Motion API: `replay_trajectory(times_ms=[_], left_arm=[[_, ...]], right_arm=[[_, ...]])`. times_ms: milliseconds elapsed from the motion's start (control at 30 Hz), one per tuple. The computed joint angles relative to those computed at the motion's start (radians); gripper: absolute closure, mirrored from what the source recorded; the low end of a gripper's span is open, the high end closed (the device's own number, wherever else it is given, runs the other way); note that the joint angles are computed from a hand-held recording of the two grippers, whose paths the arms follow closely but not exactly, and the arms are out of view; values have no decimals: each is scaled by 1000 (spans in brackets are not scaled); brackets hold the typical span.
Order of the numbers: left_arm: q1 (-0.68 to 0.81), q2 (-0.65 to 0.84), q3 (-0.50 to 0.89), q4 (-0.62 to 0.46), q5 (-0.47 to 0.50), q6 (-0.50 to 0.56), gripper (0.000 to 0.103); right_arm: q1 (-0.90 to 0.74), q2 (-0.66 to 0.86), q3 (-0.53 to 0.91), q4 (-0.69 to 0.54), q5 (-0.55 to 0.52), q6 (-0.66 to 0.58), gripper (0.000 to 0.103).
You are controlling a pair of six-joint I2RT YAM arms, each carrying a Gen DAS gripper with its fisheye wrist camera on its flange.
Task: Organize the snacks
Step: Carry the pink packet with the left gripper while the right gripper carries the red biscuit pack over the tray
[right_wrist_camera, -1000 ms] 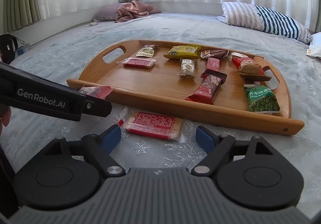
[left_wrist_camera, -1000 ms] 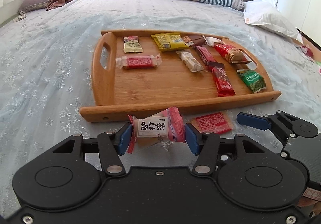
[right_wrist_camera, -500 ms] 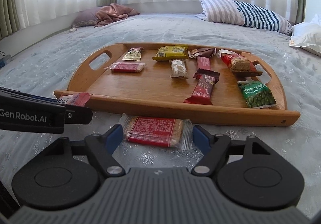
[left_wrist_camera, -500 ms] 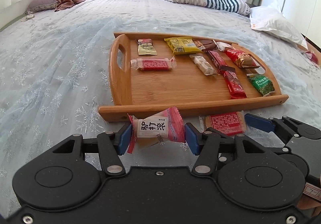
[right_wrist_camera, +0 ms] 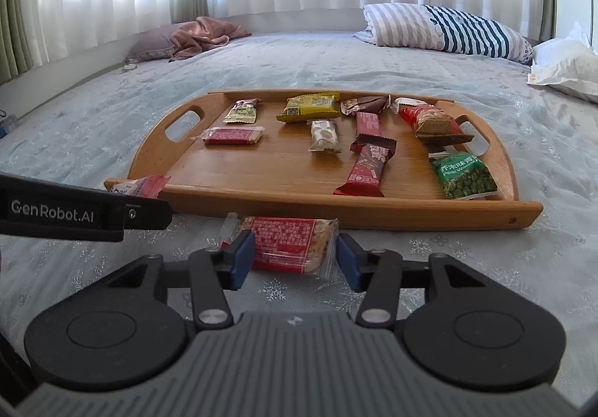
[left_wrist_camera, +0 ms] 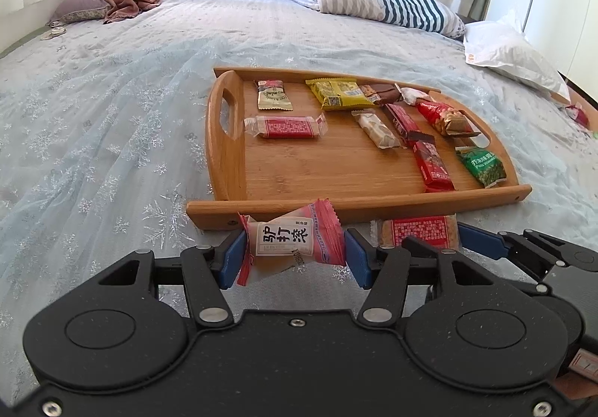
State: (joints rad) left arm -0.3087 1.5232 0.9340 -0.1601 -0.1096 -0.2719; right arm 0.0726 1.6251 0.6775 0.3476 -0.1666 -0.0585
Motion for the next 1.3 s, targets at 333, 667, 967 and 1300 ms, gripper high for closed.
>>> replay_trajectory(times_ms=[333, 667, 967, 1300], left_arm=[[17, -18, -13, -2, -10, 0, 49], [45, -18, -25, 16, 8, -7, 48], [54, -13, -35, 35, 25, -2, 48], [50, -7, -33, 40, 29, 2, 48]], right_arm=[[58, 18, -13, 46, 59, 54, 12], [171, 67, 9, 75, 286, 197, 11], [207, 74, -12, 108, 359, 196, 15], [172, 51, -25, 105, 284, 161, 36]])
